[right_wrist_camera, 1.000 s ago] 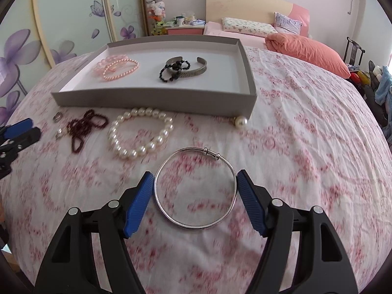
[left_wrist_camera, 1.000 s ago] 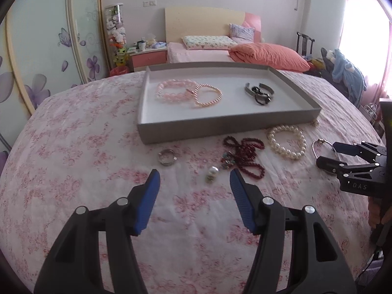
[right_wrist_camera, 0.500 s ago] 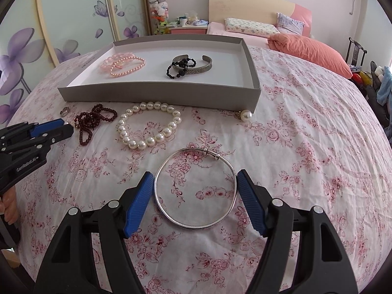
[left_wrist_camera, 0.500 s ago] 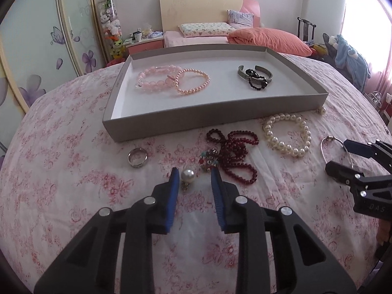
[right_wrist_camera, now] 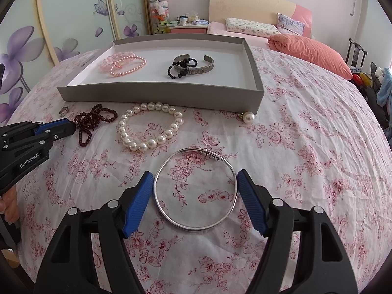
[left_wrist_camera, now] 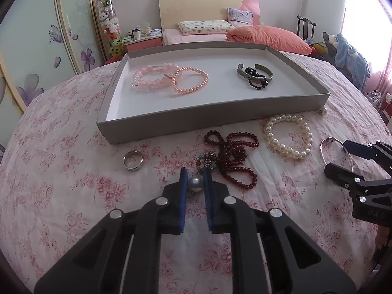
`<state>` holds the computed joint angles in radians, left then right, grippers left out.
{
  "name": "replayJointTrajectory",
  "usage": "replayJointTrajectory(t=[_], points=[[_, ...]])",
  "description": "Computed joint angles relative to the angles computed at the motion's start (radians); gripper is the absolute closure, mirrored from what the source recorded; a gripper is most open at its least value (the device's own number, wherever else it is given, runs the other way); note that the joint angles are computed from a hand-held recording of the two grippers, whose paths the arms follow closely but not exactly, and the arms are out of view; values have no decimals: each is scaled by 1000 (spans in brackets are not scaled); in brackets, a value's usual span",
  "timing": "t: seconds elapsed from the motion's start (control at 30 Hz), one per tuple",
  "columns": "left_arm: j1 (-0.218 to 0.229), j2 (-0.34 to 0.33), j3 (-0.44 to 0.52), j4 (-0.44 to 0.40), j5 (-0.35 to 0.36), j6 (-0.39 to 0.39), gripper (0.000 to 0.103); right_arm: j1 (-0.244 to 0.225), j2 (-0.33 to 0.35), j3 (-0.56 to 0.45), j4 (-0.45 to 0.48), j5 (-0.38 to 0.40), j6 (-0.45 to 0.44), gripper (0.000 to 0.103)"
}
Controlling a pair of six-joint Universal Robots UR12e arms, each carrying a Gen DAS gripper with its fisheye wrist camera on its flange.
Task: Organize jewelry
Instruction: 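Lift the silver bangle with the right tool while the left tool grasps a pearl stud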
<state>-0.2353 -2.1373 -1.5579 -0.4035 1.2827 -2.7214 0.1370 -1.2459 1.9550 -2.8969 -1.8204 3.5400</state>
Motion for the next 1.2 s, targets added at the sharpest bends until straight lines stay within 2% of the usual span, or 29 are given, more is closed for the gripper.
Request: replayJointTrajectory(t=[0.23, 0.63, 1.07, 1.2], points=[[23, 16, -26, 12, -13, 0, 89, 3, -4, 6, -12, 5, 5, 33], [57, 38, -55, 41, -26, -42, 89, 22, -6, 4, -57, 20, -5, 33], [64, 54, -75, 63, -58, -62, 89, 29, -6, 1, -92, 15, 6, 33], [64, 57, -80, 99, -62, -80, 89, 35, -6, 2, -130, -14, 9, 33]])
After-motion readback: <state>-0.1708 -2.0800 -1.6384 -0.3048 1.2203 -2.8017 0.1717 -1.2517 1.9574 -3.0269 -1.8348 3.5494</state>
